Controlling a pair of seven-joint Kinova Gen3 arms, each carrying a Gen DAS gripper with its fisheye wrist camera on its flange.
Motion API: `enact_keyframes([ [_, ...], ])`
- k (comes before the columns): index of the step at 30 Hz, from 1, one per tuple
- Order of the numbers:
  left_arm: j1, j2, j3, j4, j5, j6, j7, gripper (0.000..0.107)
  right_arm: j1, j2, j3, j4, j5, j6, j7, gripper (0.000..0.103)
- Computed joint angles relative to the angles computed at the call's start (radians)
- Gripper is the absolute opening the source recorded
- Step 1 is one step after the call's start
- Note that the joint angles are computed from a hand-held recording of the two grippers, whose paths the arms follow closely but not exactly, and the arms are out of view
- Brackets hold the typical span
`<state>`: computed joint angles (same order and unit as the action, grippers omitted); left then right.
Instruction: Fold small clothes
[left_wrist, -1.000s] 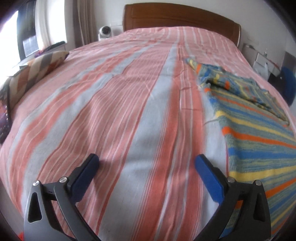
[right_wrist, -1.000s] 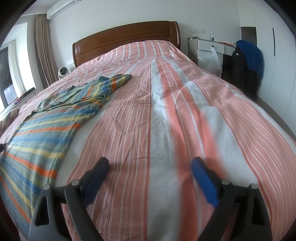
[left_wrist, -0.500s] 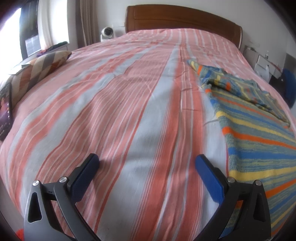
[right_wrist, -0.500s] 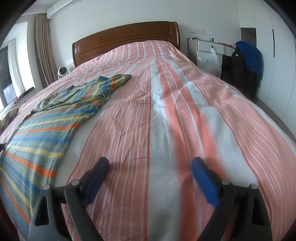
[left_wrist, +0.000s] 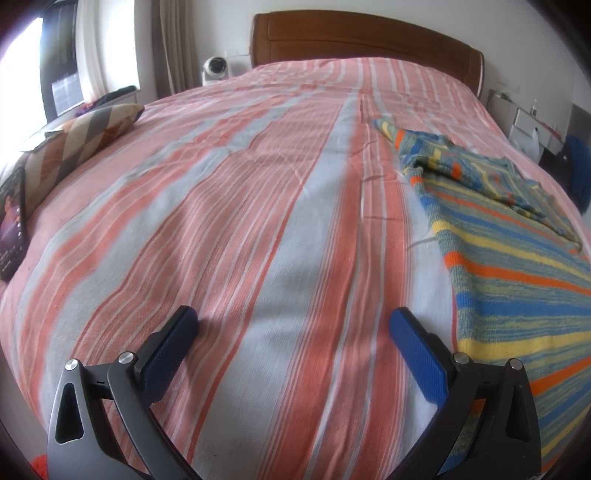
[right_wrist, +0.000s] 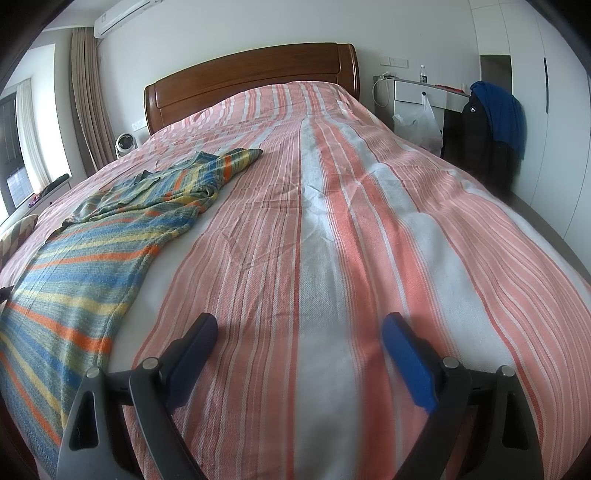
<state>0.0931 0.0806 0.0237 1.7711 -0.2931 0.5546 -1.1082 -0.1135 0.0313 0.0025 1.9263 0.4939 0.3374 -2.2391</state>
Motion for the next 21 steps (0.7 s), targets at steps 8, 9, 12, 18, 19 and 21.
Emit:
enact_keyframes([
  [8,-0.001,0.0,0.0,0.0,0.001,-0.001,-0.001,0.103,0.001,0.001,0.0,-0.001,-0.002,-0.001,0.002,0.09],
  [9,-0.001,0.0,0.0,0.0,0.001,-0.001,-0.002,0.103,0.0,0.001,0.0,0.0,0.0,-0.001,0.001,0.09],
  [12,-0.001,0.001,0.0,0.0,0.001,-0.001,-0.002,0.103,-0.001,0.0,0.0,0.001,0.004,-0.001,-0.004,0.09],
  [18,0.0,0.001,0.0,0.0,0.0,-0.002,-0.001,0.103,0.0,0.0,0.0,0.001,0.004,-0.002,-0.004,0.09],
  [19,0.0,0.001,0.0,0.0,0.0,-0.002,-0.001,0.103,0.0,0.0,0.0,0.002,0.005,-0.002,-0.005,0.09],
  [21,0.0,0.001,0.0,0.0,0.0,-0.002,-0.001,0.103,0.0,0.0,0.0,0.002,0.005,-0.002,-0.005,0.09],
])
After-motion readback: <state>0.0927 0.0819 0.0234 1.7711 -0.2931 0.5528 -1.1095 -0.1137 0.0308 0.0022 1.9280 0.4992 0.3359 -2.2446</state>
